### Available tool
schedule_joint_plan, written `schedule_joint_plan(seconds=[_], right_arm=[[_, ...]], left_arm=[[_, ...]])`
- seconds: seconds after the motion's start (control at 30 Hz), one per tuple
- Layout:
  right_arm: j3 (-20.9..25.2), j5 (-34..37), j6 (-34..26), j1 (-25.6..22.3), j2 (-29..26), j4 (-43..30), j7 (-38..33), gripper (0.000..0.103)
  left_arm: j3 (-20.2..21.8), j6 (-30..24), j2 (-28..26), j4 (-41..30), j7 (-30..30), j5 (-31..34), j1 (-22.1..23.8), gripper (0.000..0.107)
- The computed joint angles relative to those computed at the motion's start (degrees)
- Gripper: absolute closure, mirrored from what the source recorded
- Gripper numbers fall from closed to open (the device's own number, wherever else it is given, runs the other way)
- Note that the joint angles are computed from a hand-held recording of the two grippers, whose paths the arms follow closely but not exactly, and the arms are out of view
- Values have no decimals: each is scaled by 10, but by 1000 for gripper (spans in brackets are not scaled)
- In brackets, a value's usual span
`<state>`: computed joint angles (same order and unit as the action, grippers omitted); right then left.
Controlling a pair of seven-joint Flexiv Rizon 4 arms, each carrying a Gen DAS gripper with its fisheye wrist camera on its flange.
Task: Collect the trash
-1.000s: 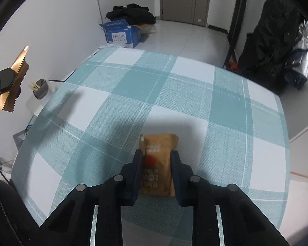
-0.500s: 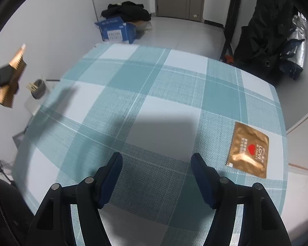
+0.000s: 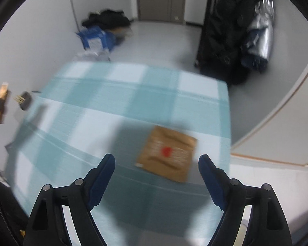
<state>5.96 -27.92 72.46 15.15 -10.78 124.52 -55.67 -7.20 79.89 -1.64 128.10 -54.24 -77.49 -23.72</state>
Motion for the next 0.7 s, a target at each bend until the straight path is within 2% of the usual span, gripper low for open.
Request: schedule_joint_plan(seconds=[0.13,0.17,0.23,0.33,0.4,0.47,0.53,0.57,0.63,0.7], right_arm=[[0,30,-33,-2,-34,-31,-5,20],[-4,27,-30,2,-40,-33,6,17],[-23,-15,-18,19,-45,-27,38,6],[-52,-86,15,41,-52,-14,108,5],[-53,-103,22,44,-53,-12,129,9],[-60,-134,43,46,-48,1,149,20],[-62,-152,59,43,-41,13,158,40],[-54,-146,60,38,-38,16,151,41],[-52,-155,65,34,-31,23,149,53],[-40,-140,62,27,-29,24,133,56]], left_arm=[[0,-2,-2,-2,-14,14,1,73],[0,-2,-3,-2,-20,22,2,73],[0,-4,-5,-1,-33,40,5,73],[0,-4,-7,-2,-48,60,8,73],[0,-6,-8,-1,-58,73,11,73],[0,-9,-9,-1,-67,82,13,73],[-1,-9,-9,-2,-68,82,14,73],[-2,-8,-9,-2,-68,82,14,73],[-3,-7,-9,-3,-67,79,14,73],[-4,-6,-9,-2,-68,80,13,73]])
